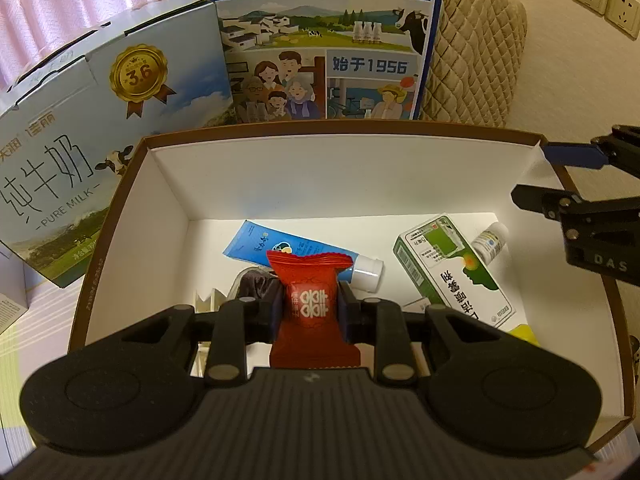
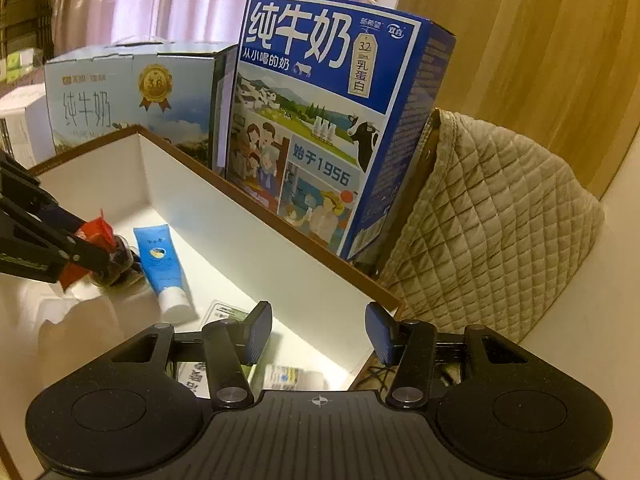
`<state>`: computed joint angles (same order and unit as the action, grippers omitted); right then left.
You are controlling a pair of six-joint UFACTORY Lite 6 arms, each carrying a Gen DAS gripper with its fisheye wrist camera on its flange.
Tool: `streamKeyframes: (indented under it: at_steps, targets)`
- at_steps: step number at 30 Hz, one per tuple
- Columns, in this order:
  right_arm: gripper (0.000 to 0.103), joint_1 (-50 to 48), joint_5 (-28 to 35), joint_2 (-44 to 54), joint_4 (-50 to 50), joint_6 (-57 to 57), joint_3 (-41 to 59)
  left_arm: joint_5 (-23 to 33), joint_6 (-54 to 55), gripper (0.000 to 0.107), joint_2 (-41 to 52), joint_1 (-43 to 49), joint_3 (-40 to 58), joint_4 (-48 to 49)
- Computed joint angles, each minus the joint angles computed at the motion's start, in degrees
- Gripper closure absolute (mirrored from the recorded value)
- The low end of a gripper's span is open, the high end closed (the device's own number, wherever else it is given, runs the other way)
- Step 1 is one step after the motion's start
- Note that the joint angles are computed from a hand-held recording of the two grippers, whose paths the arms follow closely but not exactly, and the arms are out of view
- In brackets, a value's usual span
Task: Organize objects
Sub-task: 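Open both tools to drop the red packet and bottle in the box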
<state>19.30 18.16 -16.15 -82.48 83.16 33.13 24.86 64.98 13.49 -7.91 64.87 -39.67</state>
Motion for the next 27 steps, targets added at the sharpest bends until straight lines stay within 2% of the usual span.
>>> streamKeyframes:
  at_steps: [5, 8, 10, 11, 12, 16, 18, 22, 25, 27]
  targets:
    - [0.055, -0.36, -1.51, -2.58, 2.49, 0.10, -1.35, -0.38, -1.48, 0.084, 0.86, -0.63, 0.83, 0.83]
    - [0.054, -0.92, -2.77, -4.59, 5.84, -1.76, -2.10, -0.39, -1.18, 0.080, 1.05, -0.70, 1.26, -0.13]
    - [0.054, -1.16, -3.42, -5.94, 7.69, -2.72, -2.56, -0.51, -0.26, 0.059, 0.90, -0.45, 1.31, -1.49]
    - [0.054, -1.20, -3.71, -6.70, 8.61, -3.14, -2.83, -0.85, 0.46, 0.043, 0.50, -0.26, 1.01, -2.56]
    - [0.053, -1.24, -4.04, -7.44, 9.92, -4.12, -3.07, -1.20, 1.86, 0.037, -0.07, -0.05, 0.51, -4.16]
    - [0.051, -0.79, -4.76, -11.00, 16.31, -9.05, -4.52, -0.19, 2.99, 0.034, -1.84, 1.02, -0.13, -4.75]
    - [0.049, -0.21, -4.82, -12.82, 20.54, -12.12, -5.31, 0.39, 2.96, 0.025, -3.01, 1.80, -0.88, -4.51]
    - [0.045, 1.26, -4.62, -16.15, 27.72, -17.18, -6.79, 1.90, 2.30, 0.021, -5.77, 3.73, -2.84, -3.18]
    - [0.041, 3.65, -2.56, -18.80, 29.43, -16.31, -7.90, 3.16, 2.98, 0.019, -8.50, 5.30, -4.68, -3.54]
    - [0.040, 4.77, -1.68, -20.86, 32.17, -16.86, -8.75, 3.86, 3.51, 0.013, -11.13, 6.40, -6.47, -3.95]
